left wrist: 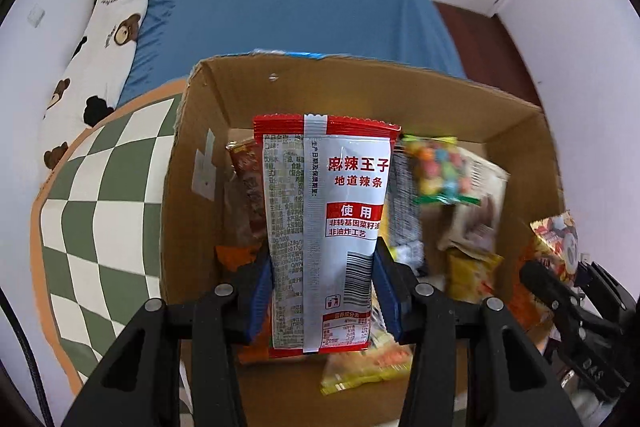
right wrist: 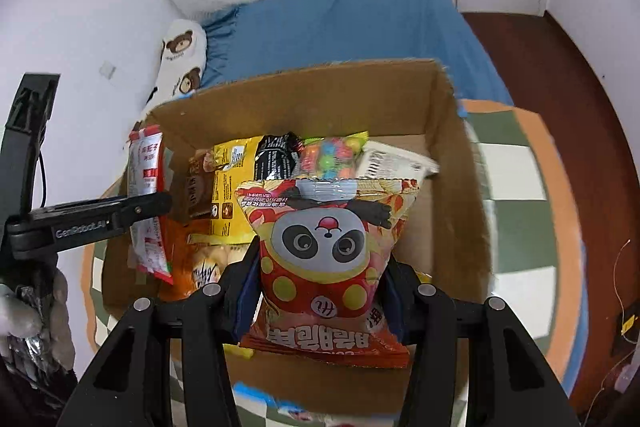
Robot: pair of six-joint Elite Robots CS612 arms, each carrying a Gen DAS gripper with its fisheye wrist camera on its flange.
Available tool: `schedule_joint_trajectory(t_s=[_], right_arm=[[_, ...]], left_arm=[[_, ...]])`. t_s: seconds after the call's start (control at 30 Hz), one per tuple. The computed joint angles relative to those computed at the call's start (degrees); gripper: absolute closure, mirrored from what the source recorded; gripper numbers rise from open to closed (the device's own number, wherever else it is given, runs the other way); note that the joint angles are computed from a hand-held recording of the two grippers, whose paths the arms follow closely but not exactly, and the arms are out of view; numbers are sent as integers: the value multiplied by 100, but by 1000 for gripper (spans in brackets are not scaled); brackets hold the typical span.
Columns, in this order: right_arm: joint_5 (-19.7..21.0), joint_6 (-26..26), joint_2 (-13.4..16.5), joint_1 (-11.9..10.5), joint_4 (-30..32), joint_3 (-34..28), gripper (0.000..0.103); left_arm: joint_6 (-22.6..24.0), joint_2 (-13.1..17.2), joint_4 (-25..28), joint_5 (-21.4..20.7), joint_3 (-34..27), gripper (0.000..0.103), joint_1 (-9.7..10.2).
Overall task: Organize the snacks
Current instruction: 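Carry both packets over the box and open both tools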
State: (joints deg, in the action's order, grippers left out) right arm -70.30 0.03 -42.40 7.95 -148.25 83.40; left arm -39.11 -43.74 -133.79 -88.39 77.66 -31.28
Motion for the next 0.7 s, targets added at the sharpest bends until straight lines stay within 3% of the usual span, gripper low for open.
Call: schedule_joint_trajectory(t_s=[0.3, 0.37, 0.4, 0.43, 0.6, 0.7], right_arm=[[-82, 45, 474, 190, 557, -629, 49], [-113, 100, 565, 208, 777, -773, 41], [-136, 134, 607, 214, 890, -840, 19], [-195, 158, 630, 222, 908, -869, 4], [-479, 75, 655, 244, 822, -879, 4], [-652, 105, 633, 237, 776, -833, 4]], left_arm=[[-78, 304, 264, -298, -297, 58, 168], [-64, 312, 365, -350, -328, 51, 177], [-72, 325, 414, -354, -349, 47, 182], [-113, 334, 409, -357, -349, 43, 192], [-222, 269, 33, -253, -204, 15, 153], [-184, 233, -112, -157, -136, 10, 115]])
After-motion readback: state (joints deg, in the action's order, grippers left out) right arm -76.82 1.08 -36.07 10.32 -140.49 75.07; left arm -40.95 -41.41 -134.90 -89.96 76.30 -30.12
